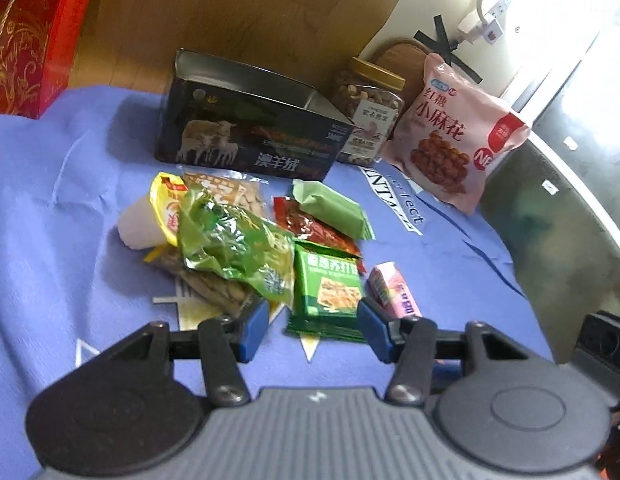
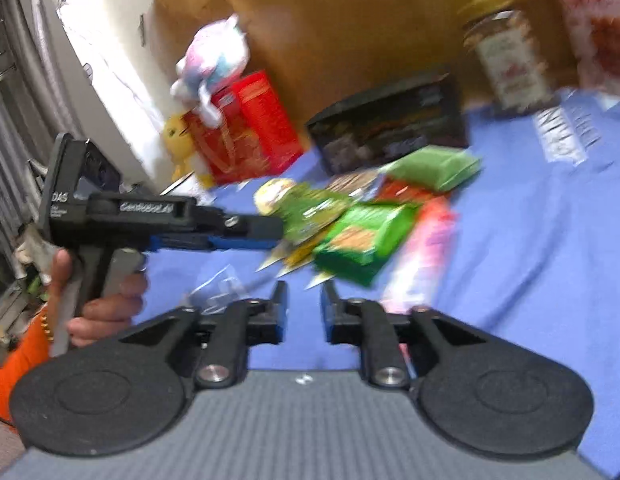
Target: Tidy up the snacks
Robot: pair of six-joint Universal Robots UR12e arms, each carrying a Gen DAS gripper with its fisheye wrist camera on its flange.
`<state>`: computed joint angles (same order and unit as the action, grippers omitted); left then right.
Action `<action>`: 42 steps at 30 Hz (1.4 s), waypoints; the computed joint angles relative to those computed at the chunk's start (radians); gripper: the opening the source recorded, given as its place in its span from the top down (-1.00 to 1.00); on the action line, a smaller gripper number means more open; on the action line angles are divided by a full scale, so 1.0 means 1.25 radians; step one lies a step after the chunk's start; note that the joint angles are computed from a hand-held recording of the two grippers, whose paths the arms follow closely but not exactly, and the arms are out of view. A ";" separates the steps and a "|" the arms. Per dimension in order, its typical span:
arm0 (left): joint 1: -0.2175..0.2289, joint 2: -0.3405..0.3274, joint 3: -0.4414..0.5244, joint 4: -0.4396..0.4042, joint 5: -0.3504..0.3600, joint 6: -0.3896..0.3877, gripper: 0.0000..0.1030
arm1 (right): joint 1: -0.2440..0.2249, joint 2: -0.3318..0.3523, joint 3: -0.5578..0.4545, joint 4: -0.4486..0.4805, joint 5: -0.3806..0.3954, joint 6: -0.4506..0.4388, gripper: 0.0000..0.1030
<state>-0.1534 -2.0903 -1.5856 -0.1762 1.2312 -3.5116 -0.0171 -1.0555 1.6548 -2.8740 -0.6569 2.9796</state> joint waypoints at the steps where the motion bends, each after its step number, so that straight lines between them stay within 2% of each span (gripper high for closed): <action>1: 0.001 0.002 -0.003 0.005 -0.003 -0.003 0.03 | -0.001 -0.005 0.008 -0.018 -0.003 -0.004 0.48; 3: 0.003 0.008 -0.017 0.027 -0.009 -0.007 0.03 | -0.012 -0.011 0.023 -0.084 -0.022 0.056 0.47; 4: 0.005 0.011 -0.022 0.034 -0.012 -0.007 0.03 | -0.018 -0.015 0.034 -0.130 -0.047 0.102 0.47; 6: 0.009 0.018 -0.034 0.044 -0.019 -0.009 0.01 | -0.027 -0.031 0.064 -0.194 -0.115 0.143 0.43; 8: 0.013 0.023 -0.044 0.053 -0.023 -0.015 -0.03 | -0.031 -0.046 0.085 -0.193 -0.173 0.161 0.43; 11: 0.015 0.026 -0.054 0.061 -0.038 -0.018 -0.03 | -0.023 -0.058 0.088 -0.098 -0.214 0.114 0.43; 12: 0.015 0.025 -0.056 0.062 -0.040 -0.020 -0.03 | -0.017 -0.055 0.086 -0.078 -0.207 0.103 0.43; 14: 0.015 0.024 -0.058 0.066 -0.047 -0.025 -0.03 | -0.003 -0.042 0.070 -0.048 -0.155 0.081 0.42; 17: 0.013 0.024 -0.058 0.070 -0.041 -0.038 -0.03 | 0.040 -0.021 0.039 -0.026 -0.120 0.026 0.41; 18: 0.013 0.026 -0.060 0.072 -0.034 -0.042 -0.03 | 0.048 -0.017 0.028 0.002 -0.101 -0.003 0.42; 20: 0.016 0.032 -0.068 0.084 -0.031 -0.052 -0.03 | 0.048 -0.019 0.026 -0.008 -0.094 -0.019 0.42; 23: 0.021 0.041 -0.081 0.085 -0.041 -0.051 -0.03 | 0.022 -0.029 0.047 -0.094 -0.095 0.028 0.42; 25: 0.021 0.041 -0.082 0.069 -0.061 -0.049 -0.03 | 0.004 -0.031 0.059 -0.181 -0.147 0.105 0.41; 28: 0.020 0.029 -0.072 0.049 -0.124 -0.072 -0.10 | -0.010 -0.017 0.037 -0.238 -0.230 0.207 0.40; 31: 0.007 0.014 -0.059 0.044 -0.139 -0.085 -0.15 | -0.011 0.010 -0.007 -0.218 -0.278 0.230 0.40; 34: -0.004 0.000 -0.041 0.029 -0.112 -0.129 -0.29 | -0.013 0.038 -0.047 -0.148 -0.239 0.235 0.40; 36: -0.005 -0.014 -0.026 0.023 -0.132 -0.153 -0.29 | -0.009 0.046 -0.056 -0.105 -0.225 0.240 0.40; 40: -0.008 -0.027 -0.008 -0.001 -0.155 -0.159 -0.14 | -0.015 0.020 -0.007 -0.115 -0.172 0.238 0.40; 42: -0.009 -0.024 -0.010 0.000 -0.139 -0.151 -0.13 | -0.009 -0.002 0.026 -0.141 -0.194 0.213 0.21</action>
<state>-0.1645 -2.1207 -1.5975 -0.1768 1.0570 -3.7007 -0.0282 -1.0574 1.6875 -3.0505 -0.8991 3.2454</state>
